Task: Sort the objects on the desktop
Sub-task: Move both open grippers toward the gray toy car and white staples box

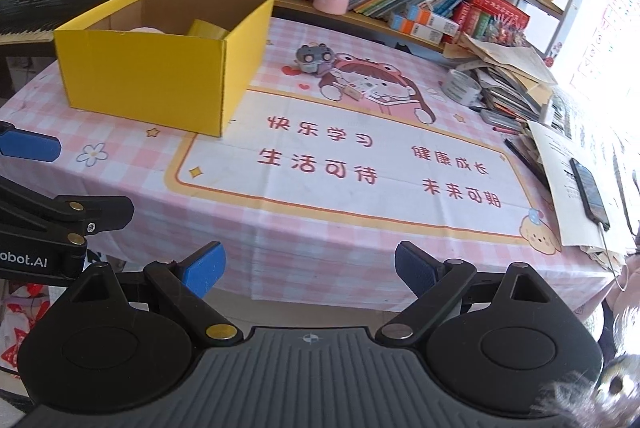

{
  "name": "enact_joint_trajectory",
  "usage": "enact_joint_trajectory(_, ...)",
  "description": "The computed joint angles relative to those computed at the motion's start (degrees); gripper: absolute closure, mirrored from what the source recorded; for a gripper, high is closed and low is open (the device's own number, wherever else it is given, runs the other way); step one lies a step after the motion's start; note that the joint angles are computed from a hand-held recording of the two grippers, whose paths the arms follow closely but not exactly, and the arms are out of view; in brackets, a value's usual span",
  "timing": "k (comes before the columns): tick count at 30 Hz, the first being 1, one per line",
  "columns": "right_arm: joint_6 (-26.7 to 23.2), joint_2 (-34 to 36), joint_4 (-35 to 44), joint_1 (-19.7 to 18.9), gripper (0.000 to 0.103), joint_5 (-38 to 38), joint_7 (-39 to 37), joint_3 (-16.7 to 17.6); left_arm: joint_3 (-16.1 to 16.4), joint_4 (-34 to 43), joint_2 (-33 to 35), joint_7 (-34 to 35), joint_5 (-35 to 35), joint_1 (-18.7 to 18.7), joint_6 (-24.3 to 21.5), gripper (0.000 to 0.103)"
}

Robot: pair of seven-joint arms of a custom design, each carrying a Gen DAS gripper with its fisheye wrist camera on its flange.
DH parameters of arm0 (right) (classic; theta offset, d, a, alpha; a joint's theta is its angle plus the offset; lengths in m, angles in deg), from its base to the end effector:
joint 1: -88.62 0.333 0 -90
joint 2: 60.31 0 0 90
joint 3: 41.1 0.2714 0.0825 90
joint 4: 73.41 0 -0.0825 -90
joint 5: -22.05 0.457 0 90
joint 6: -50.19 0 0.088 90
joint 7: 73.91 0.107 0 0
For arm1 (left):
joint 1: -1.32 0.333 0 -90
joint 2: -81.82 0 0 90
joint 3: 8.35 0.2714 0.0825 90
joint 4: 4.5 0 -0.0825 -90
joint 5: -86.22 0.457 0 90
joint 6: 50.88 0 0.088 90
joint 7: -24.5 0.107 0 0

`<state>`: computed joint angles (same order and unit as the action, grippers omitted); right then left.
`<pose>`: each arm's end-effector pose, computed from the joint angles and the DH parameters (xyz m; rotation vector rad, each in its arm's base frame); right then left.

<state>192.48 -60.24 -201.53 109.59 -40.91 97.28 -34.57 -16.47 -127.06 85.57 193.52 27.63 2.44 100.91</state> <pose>0.5332 0.2817 0.3025 -1.7572 1.9644 -0.9862 0.6331 -0.0544 0.3254 -1.1563 2.4172 -1.0140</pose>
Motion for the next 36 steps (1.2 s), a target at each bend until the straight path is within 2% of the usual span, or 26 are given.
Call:
enact_joint_trajectory(5, -3.11, -1.13, -0.93, 0.04, 0.011, 0.23, 0.85, 0.24, -0.75, 2.67, 2.31, 0.22, 0.87, -0.17, -2.84, 0.011)
enact_joint_trajectory(10, -5.43, -1.99, -1.86, -0.87, 0.011, 1.27, 2.88, 0.08, -2.39, 5.36, 4.63, 2.11, 0.79, -0.47, -3.56, 0.011)
enact_joint_trajectory(16, -4.07, -1.62, -1.68, -3.13, 0.011, 0.19, 4.08, -1.1, -4.18, 9.61, 8.34, -0.04, 2.7, -0.99, -2.52, 0.011)
enact_joint_trajectory(20, -0.52, -0.08, -0.51, -5.07, 0.012, -0.15, 2.31, -2.67, -5.78, 12.85, 11.36, -2.85, 4.08, -1.27, -0.43, 0.011)
enact_joint_trajectory(29, 9.84, 4.98, 4.17, -9.4, 0.014, 1.14, -4.21, -7.25, -8.79, 22.19, 19.39, -17.16, 14.57, -3.23, 6.08, 0.011)
enact_joint_trajectory(33, 15.12, 8.12, 7.17, -10.86, 0.014, 3.27, -8.5, -9.3, -7.93, 26.75, 23.21, -26.74, 22.48, -5.79, 9.83, 0.011)
enact_joint_trajectory(36, 19.88, 10.92, 9.67, -11.73, 0.014, 5.98, -13.21, -10.84, -5.35, 30.52, 26.27, -35.4, 29.82, -9.06, 11.9, 0.011)
